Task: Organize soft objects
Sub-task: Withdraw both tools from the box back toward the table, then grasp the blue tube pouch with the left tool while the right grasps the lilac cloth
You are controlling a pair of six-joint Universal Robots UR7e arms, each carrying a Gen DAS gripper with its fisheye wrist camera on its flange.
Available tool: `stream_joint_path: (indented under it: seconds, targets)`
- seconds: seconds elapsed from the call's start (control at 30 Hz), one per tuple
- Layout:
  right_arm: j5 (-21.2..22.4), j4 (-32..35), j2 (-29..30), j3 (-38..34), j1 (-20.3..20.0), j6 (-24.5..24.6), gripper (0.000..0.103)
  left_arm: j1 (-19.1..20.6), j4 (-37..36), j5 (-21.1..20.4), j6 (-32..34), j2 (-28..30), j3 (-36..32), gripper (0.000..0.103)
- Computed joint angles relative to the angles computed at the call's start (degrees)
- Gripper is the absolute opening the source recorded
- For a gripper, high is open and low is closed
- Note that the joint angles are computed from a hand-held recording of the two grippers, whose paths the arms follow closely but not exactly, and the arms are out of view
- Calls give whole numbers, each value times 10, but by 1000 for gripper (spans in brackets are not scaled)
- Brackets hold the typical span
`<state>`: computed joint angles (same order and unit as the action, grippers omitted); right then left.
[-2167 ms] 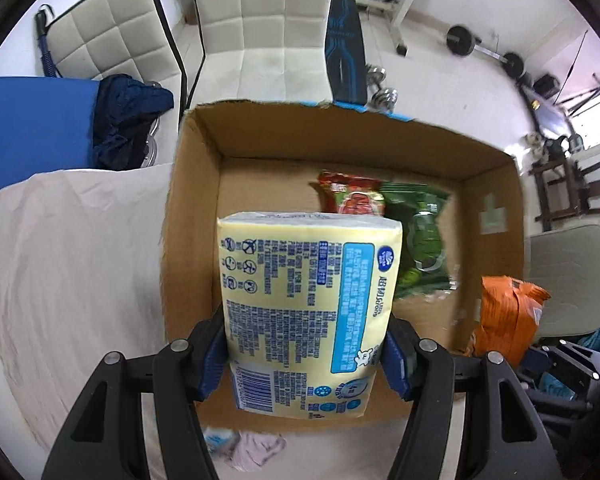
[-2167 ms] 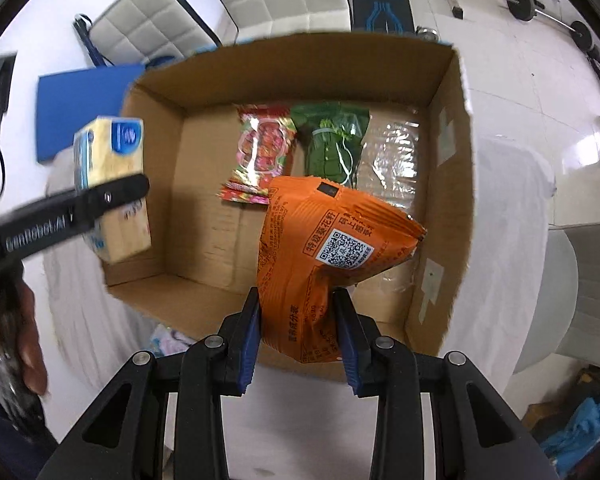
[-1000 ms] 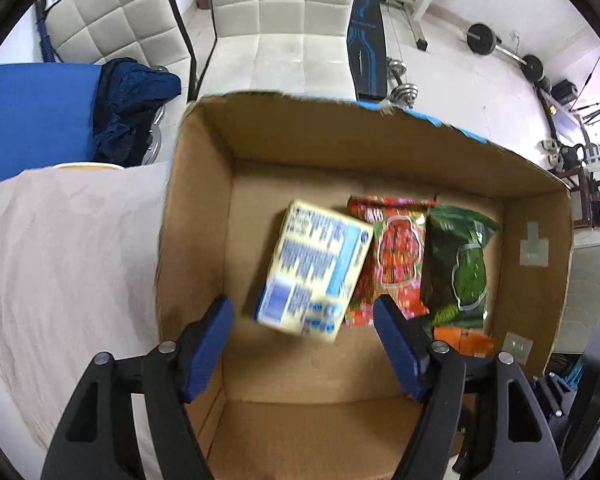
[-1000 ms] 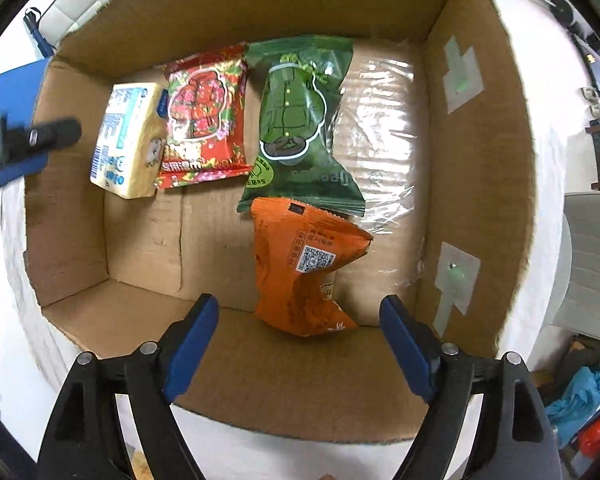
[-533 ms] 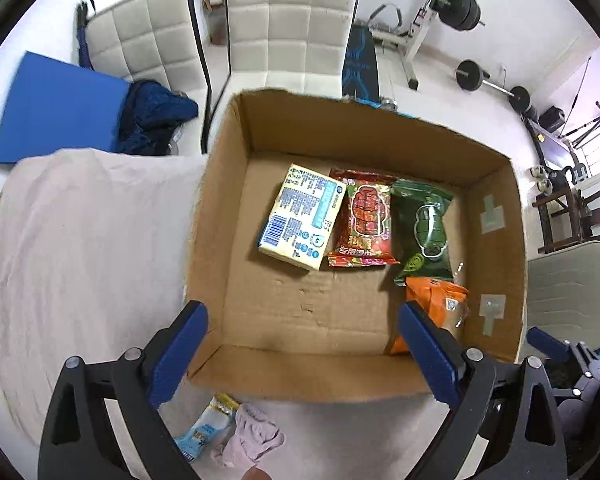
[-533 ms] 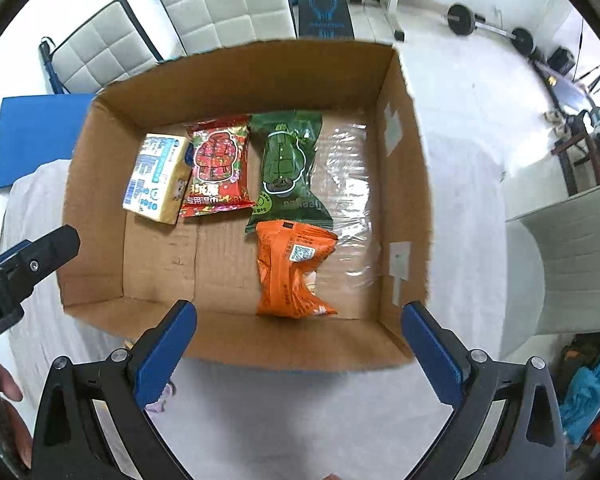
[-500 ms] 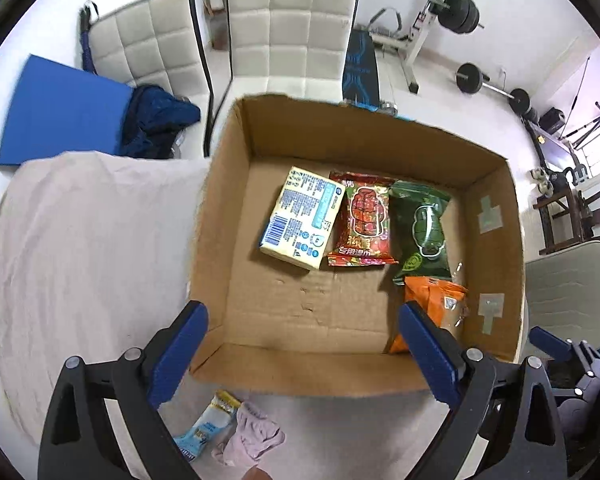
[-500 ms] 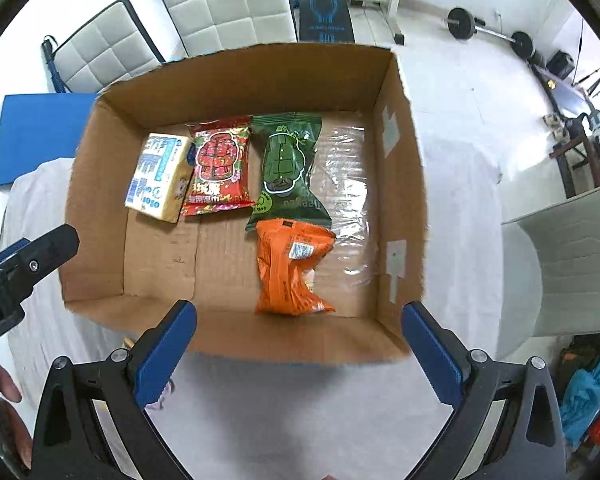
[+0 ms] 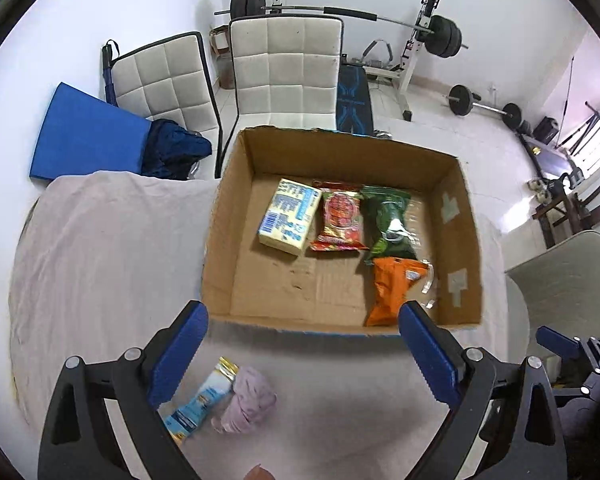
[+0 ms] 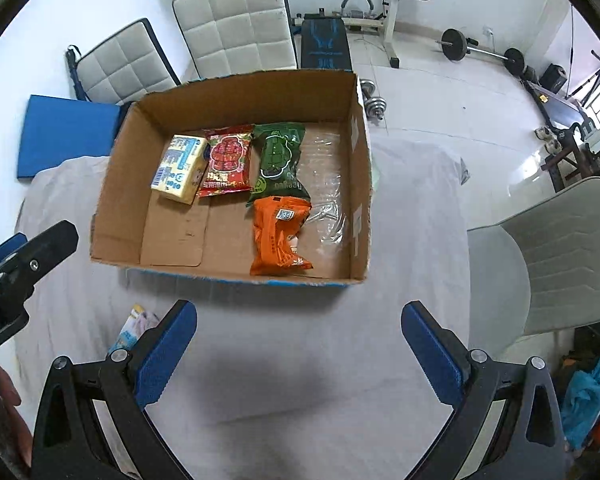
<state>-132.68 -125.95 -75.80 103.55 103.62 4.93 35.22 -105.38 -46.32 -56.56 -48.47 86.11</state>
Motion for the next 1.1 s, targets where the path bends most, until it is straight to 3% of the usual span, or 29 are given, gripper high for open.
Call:
stream_joint_path:
  seconds: [0.3,0.47,0.6,0.7,0.83,1.07,1.1]
  targets:
    - [10,3,-47,14,20,1,103,-33,5,15,-34,-29,20,98]
    - [42,47,-53,8,25,46,103,-38,-7,19,-33,-65,52,98]
    - [66,68,-41,31,28,82,103,-35,26,29,-75,-115,101,98]
    - [124,72,-8,60,16,117,103,-24,105,29,-140,-156,137,98]
    - [196,31,58,93,-7,152,103,-1,192,14,-203,-188,179,98]
    - [236,-43,176,97,-46,204,102,57,197,-20,-206,-205,245,98]
    - [245,-53,187,98,-51,201,95,63,187,-23,-197,-204,253,98]
